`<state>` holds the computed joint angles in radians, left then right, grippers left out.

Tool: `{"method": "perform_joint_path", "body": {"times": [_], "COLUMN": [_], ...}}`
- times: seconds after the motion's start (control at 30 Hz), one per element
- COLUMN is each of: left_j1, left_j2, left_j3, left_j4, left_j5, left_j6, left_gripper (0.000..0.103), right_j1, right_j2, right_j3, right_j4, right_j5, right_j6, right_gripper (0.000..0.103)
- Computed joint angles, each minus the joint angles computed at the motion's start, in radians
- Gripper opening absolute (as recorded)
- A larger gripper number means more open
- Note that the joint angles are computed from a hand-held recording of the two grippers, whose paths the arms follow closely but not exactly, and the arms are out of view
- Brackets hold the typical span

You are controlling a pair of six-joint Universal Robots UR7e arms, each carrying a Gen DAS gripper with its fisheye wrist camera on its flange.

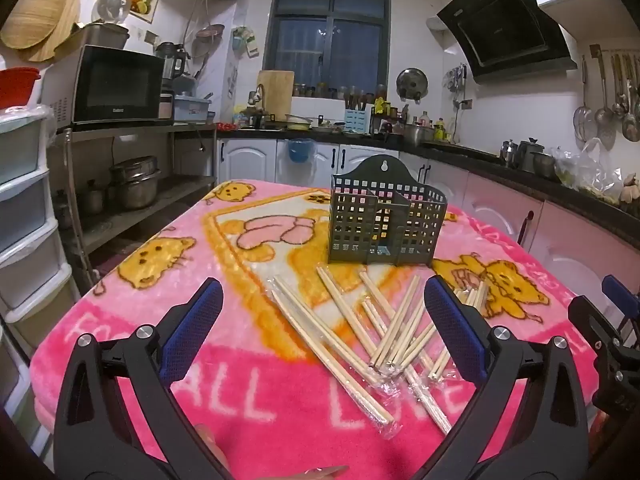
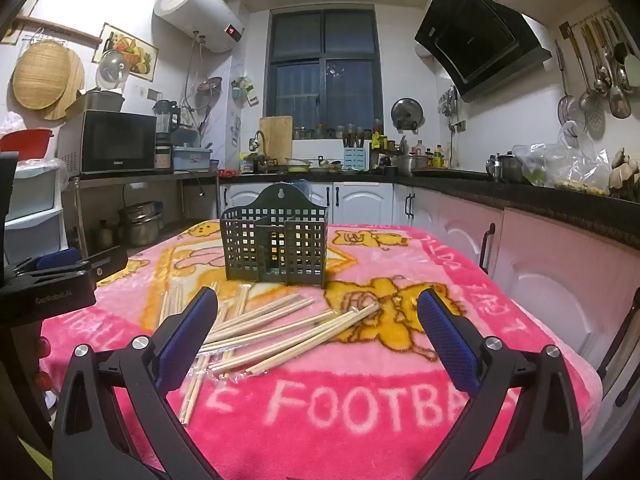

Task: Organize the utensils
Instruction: 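Move both grippers toward the pile of wrapped chopsticks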

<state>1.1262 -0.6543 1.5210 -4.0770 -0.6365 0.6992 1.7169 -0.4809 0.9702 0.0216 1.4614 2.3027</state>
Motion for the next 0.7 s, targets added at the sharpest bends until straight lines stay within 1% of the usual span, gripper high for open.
{"method": "perform_joint_path", "body": {"times": [0.27, 0.37, 0.47, 0.57, 0.7], "left_j1": [-0.006, 0.000, 0.009, 0.014, 0.024], "left_j2": [-0.005, -0.005, -0.003, -0.004, -0.029], "left_j3": [0.015, 0.004, 0.009, 0.007, 0.000], "left_j4": [0.001, 0.019, 0.017, 0.016, 0.068], "left_j5": [0.002, 0.012, 0.010, 0.024, 0.045], "left_j6": [-0.014, -0.028, -0.051, -0.066, -0.118], "left_gripper": [0.093, 0.093, 0.093, 0.093, 0.093], "right_j1": [0.002, -0.001, 0.001, 0.008, 0.017], "right_j2": [0.000, 0.007, 0.026, 0.056, 0.114], "right_j3": [-0.008, -0.010, -0.044, -0.101, -0.217], "right_j4": [0.013, 0.015, 0.055, 0.111, 0.230], "right_j5": [0.002, -0.003, 0.003, 0.014, 0.030], "right_j6": [-0.001, -0.007, -0.016, -0.035, -0.046], "right_gripper": [0.097, 0.097, 0.097, 0.097, 0.097]}}
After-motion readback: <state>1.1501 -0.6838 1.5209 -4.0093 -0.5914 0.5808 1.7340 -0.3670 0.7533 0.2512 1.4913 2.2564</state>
